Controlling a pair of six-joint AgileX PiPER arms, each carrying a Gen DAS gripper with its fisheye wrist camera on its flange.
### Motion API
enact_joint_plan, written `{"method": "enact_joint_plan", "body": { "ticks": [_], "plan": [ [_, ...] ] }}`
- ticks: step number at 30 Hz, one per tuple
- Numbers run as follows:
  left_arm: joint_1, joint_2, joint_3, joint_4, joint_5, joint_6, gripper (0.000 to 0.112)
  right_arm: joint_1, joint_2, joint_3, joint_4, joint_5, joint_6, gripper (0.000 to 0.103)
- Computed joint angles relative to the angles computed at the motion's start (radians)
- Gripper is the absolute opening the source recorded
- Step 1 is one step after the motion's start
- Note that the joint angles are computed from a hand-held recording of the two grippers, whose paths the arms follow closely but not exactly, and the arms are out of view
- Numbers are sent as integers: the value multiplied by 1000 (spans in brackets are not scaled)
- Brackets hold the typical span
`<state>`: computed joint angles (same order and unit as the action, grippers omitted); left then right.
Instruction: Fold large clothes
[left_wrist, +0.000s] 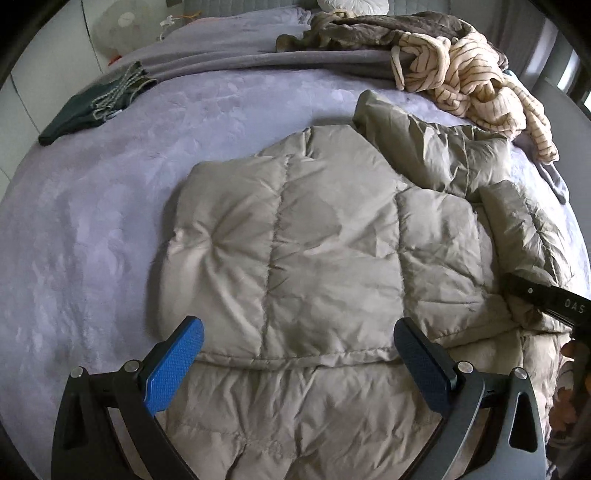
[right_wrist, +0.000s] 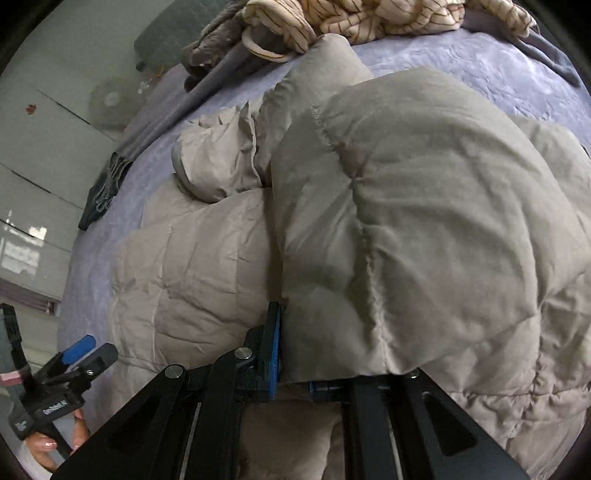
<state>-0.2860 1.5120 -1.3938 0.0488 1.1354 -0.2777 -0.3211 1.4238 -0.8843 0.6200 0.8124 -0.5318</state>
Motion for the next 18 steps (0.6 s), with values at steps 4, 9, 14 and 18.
{"method": "enact_joint_plan", "body": {
  "ticks": [4,9,14,18],
  "plan": [
    [-1,18,-29,-25,-9,14,103,-103,-20,-41,68,142,-30,65],
    [18,45,-67,-52,-11,39,103,-304,-86,-21,171,225,-63,66],
    [68,48,-81,-70,-13,57,103,-453,-35,-69,239,209,41,65],
    [137,39,-78,-131,-9,116,103,-383,-45,-104,238,168,59,17]
  ]
}}
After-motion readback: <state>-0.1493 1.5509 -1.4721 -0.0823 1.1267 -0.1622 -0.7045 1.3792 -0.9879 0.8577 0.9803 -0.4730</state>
